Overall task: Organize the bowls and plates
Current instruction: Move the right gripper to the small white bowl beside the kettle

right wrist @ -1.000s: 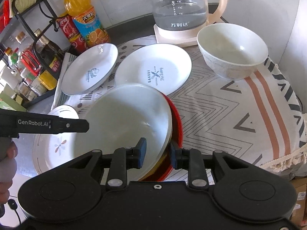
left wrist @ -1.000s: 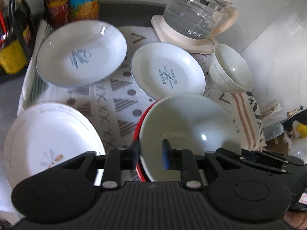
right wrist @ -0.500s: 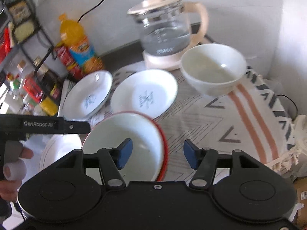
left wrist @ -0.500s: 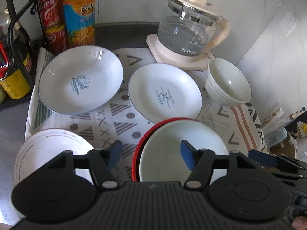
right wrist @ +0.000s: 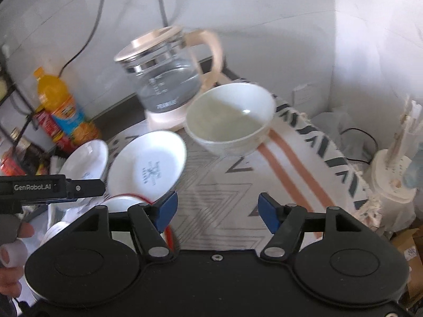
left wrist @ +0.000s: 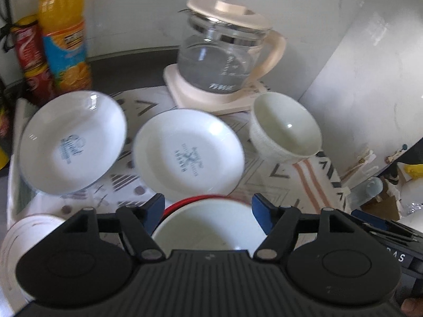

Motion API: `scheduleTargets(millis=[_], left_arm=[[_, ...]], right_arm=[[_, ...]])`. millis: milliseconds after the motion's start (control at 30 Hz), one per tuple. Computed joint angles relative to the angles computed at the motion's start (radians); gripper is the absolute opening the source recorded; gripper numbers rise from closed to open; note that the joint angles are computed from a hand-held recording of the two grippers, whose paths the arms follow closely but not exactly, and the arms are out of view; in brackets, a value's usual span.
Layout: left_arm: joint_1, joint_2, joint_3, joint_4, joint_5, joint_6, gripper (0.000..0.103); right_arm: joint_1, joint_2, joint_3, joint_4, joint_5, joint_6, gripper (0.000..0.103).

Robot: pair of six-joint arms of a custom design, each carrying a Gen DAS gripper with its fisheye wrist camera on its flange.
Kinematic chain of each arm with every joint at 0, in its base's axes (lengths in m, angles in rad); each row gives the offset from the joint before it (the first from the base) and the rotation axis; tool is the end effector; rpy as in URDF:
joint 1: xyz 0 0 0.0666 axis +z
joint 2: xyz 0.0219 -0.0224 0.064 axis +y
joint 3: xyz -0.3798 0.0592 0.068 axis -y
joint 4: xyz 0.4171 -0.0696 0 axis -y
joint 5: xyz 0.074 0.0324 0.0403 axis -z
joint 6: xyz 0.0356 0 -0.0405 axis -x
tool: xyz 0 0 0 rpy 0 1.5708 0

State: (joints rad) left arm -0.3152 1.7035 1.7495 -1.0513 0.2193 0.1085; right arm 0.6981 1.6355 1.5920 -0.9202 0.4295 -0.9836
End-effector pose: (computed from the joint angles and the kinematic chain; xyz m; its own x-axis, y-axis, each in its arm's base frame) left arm 0.5815 -0.1982 0.4253 -0.8428 0.1636 -0.5128 0.3241 0.9149 -0.2406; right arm 0.4629 0.3686 0.3996 -0.6836 0.4145 -0.6008 0.3008 0.9100 0.2854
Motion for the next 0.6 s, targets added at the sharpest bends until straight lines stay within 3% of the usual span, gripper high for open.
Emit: scheduleTargets(millis=[600], left_arm=[[-0.054, 0.172, 0.180, 0.041, 0.013, 0.053, 0.071]], right_arm=[[-0.082, 0.048, 0.015, 0.052, 0.065, -0.033, 0.067]])
